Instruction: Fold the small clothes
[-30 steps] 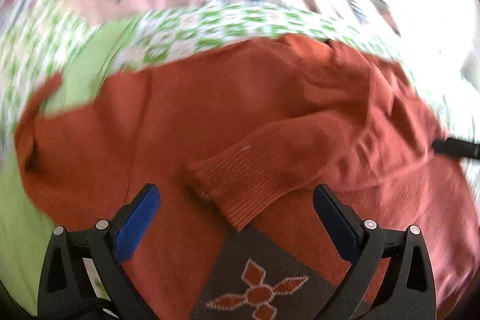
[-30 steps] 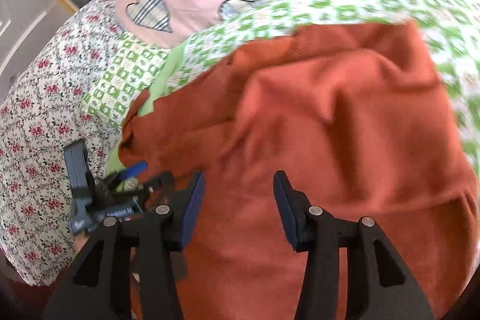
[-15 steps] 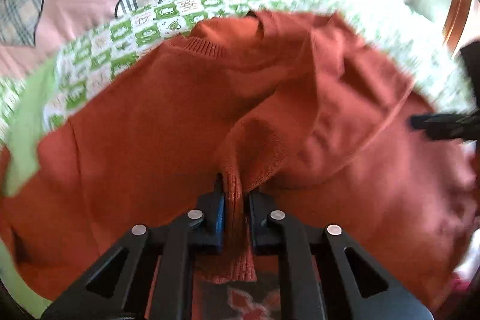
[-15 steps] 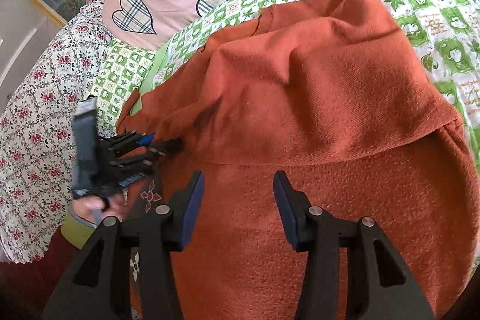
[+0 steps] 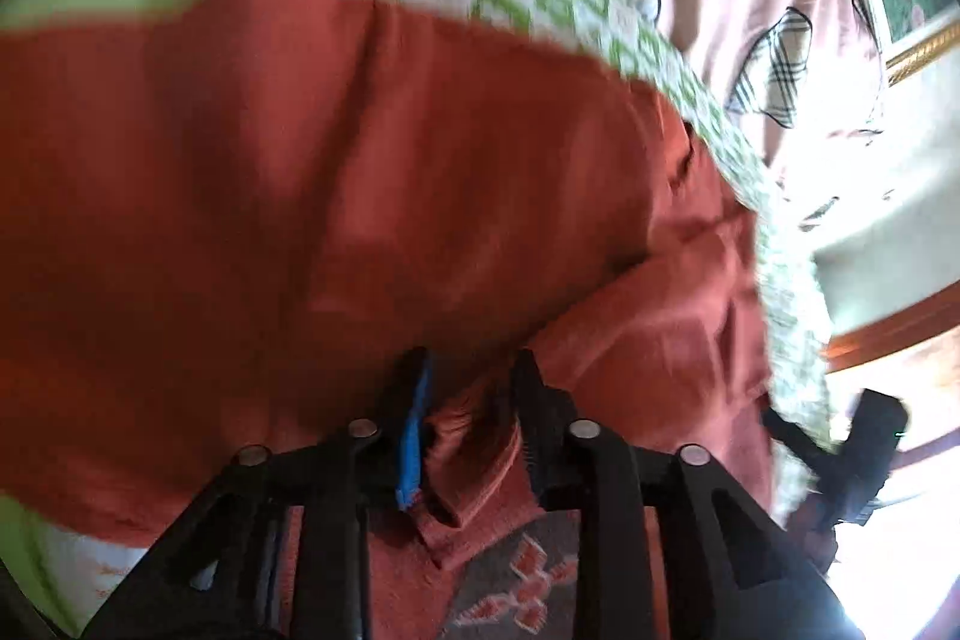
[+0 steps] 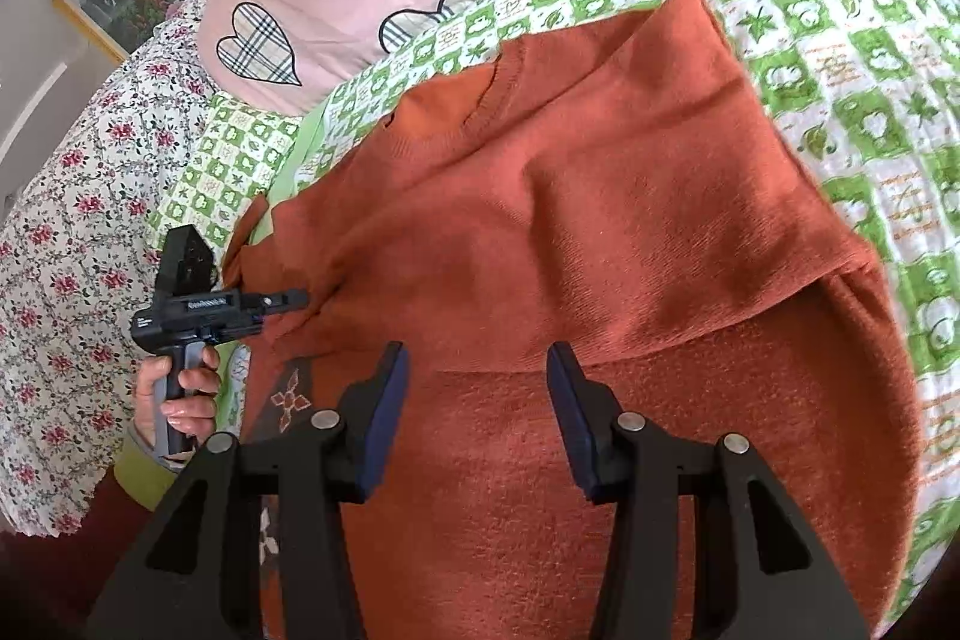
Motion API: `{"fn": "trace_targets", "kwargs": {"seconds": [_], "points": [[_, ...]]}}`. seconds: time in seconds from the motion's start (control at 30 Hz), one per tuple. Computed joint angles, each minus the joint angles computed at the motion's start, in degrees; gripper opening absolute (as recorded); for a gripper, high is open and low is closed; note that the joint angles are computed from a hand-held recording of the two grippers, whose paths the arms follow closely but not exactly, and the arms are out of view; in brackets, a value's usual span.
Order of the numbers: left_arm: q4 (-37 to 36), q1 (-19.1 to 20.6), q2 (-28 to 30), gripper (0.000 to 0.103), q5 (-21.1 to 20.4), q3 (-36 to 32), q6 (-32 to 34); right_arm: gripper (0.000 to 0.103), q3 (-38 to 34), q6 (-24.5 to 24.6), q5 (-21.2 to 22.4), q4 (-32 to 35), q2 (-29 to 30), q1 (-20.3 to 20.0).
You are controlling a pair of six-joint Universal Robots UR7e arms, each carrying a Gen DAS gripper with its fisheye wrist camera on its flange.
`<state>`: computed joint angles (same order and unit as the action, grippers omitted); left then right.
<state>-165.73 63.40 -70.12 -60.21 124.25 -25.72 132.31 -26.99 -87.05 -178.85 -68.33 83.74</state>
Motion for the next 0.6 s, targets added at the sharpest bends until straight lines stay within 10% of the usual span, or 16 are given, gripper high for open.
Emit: {"fn": "trace_targets", "kwargs": {"seconds": [0.17,0.23,0.3,0.4,0.6], "points": [[-2.41,-4.73,1.71,0.087,2.59,1.73,3.42,0.049,-0.78,0.65,-3.04,-3.0,-0.27,-0.17],[1.16,-6.19,3.45,0.088,6.48,0.73,3.99,0.05,-1.4,0.45,-4.49,-4.64,-0.26,-0.03],[3.46,-6.65,5.91,0.083,9.28,-0.5,3.86,0.055,-2.27,0.67,-6.14,-6.97,0.2,0.1],[4.4,-5.86,7.02,0.016,8.66,-2.01,5.57,0.059,-4.09,1.09,-7.96,-9.25,0.93,-0.21],[-0.32,-2.98,4.36,0.011,3.78,-1.45,4.07,0.06,-11.84,0.04,-13.73,-8.38,5.37,0.3]]}}
